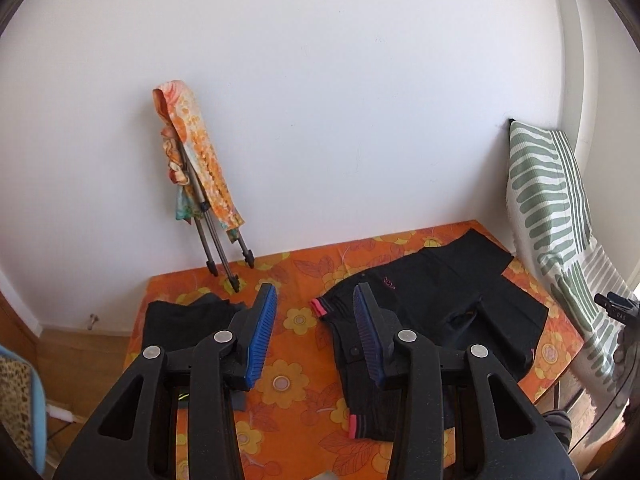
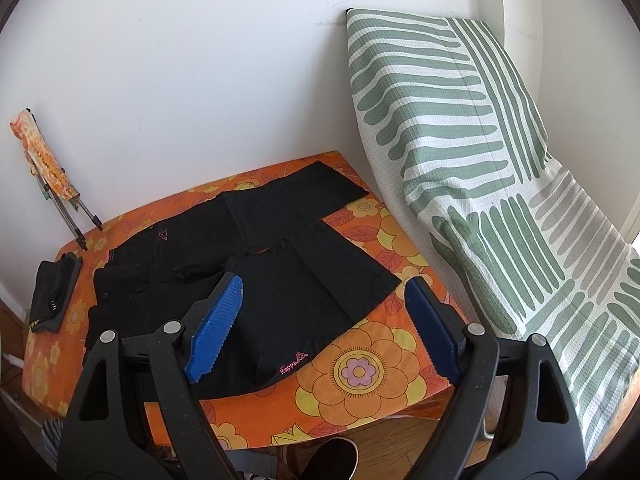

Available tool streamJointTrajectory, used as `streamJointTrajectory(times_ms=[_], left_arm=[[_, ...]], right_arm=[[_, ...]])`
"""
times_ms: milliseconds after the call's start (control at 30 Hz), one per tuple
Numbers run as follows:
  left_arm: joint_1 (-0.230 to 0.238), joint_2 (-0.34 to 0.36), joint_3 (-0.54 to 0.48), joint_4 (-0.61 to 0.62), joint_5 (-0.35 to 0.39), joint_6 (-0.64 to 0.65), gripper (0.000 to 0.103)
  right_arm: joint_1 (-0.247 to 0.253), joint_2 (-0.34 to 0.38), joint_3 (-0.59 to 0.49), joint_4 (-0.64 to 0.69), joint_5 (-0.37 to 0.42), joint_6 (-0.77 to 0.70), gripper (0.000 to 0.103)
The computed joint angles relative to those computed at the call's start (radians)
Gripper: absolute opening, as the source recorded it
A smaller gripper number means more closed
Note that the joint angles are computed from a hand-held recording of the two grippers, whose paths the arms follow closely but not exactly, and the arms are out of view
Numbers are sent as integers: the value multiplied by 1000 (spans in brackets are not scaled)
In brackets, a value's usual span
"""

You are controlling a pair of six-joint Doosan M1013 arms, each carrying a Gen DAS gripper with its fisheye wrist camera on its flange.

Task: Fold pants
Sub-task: 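Move both open grippers down toward the hem of the black trousers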

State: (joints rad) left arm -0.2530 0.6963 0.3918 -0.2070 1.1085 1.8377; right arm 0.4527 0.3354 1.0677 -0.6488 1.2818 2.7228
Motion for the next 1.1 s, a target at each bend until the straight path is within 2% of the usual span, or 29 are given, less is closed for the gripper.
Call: streamJointTrajectory(times_ms=[167, 267, 400, 533, 600, 667, 767, 833, 967, 1100], left_arm=[[-2, -62, 192, -31, -22, 61, 39], [-1, -81, 296, -80, 4, 64, 39], [-9, -107, 426, -94, -12, 60, 39], [-16, -120, 514, -99, -35, 49, 40], [-17, -113, 531, -109, -24, 34, 53], [-18, -90, 514, -110, 22, 22, 54], [-20, -52, 470, -93, 78, 9, 54], [-17, -28, 439, -108, 109, 8, 57], [-10, 5, 404, -152, 169, -9, 58], [-9, 22, 392, -172, 207, 28, 58]], right_arm=[[-5, 2, 23, 43, -4, 15, 86], [-16, 5, 44, 81, -13, 22, 86], [-48, -5, 99, 171, -82, 42, 86], [-79, 10, 126, 227, -92, 44, 86], [-99, 11, 152, 268, -114, 55, 86], [-117, 10, 182, 309, -144, 77, 85], [-136, 4, 223, 346, -183, 127, 76], [-144, -1, 242, 358, -208, 145, 76], [-145, 8, 241, 362, -214, 150, 76], [-146, 18, 232, 370, -202, 157, 76]])
